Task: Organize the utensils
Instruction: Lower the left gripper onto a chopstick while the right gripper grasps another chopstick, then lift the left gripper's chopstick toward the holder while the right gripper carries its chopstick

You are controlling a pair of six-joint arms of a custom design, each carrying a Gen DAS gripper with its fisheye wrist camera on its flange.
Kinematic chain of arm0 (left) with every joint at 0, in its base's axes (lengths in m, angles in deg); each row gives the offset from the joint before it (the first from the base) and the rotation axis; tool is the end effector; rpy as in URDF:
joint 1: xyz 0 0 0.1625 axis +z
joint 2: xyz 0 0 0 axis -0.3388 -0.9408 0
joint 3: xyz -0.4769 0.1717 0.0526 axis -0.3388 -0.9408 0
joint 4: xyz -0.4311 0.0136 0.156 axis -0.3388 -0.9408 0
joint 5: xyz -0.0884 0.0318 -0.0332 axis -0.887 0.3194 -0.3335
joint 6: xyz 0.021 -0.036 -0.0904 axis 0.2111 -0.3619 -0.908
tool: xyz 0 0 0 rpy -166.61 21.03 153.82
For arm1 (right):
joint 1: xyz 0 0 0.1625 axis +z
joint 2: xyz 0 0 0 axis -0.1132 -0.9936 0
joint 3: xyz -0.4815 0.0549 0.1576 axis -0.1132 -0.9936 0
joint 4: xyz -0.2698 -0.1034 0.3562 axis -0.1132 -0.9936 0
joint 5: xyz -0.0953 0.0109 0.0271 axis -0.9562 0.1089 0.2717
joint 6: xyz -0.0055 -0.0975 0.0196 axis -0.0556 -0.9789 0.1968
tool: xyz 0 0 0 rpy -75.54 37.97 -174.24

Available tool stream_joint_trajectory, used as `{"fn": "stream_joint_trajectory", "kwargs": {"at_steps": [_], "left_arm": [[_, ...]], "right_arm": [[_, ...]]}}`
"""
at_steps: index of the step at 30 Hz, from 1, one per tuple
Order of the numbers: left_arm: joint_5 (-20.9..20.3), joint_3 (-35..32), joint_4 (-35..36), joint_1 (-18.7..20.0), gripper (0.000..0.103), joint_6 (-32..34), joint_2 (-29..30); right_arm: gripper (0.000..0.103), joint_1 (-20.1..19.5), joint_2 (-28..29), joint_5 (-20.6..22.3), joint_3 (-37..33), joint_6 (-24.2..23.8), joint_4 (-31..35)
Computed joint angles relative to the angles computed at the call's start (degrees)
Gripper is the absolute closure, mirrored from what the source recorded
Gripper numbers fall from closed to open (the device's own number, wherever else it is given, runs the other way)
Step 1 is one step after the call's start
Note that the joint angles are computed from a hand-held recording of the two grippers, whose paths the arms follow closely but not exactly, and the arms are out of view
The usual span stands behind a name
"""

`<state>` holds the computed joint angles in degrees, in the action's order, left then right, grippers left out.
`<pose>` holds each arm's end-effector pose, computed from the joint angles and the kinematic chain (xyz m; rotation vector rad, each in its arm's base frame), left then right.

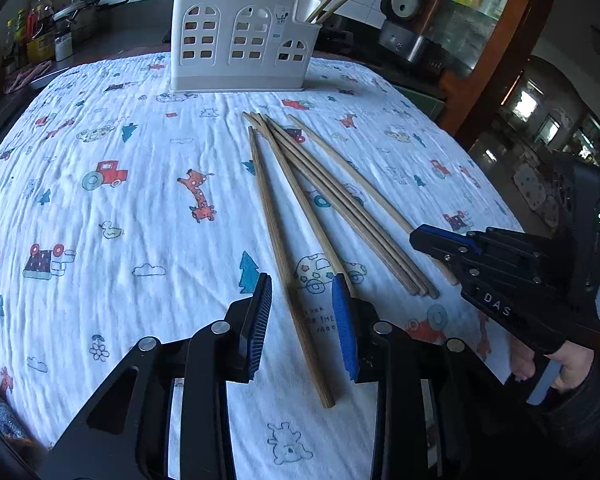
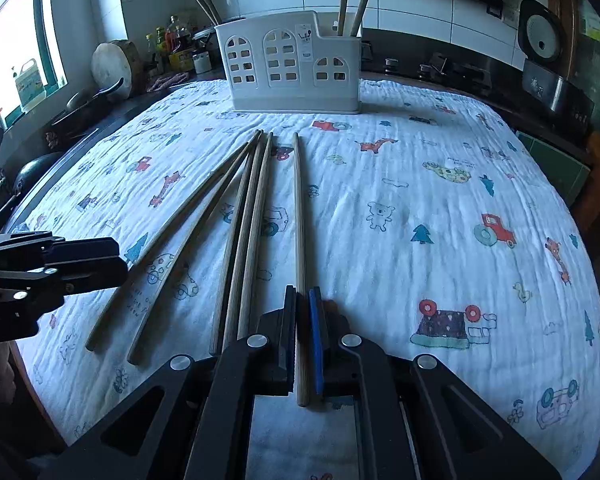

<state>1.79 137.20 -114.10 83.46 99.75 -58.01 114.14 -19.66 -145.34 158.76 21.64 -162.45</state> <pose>-0.1092 -0.5880 0.1816 0.9673 2.6651 -0.4216 0.2330 -0.5195 0.0437 0.2986 -2.2835 0.8433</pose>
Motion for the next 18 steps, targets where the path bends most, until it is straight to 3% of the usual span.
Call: {"fn": "stream_joint_trajectory", "kwargs": {"at_steps": [2,10,14,18], "left_arm": [[0.3,-0.1,0.1,0.1,0.083,-0.5,0.6],[3.9,0.6,-2.4,-0.7,0.086,-0.7,1.7],[8.5,1.7,-6.0,-2.4,0.093,0.2,2.8],[7.7,1.2,-4.1,-2.3,0.094,-0.7,2.0]], "right_arm": [[0.096,0.1,0.1,-0.2,-0.1,-0.2,0.0],[0.096,0.2,0.3,-0.4,-0.2,-0.1,-0.3],[0.096,0.6,1.2,-1.7,-0.7,-1.2,-1.5],[0.096,0.9,1.8,-2.9,-1.1,-2.1,-2.0]]}}
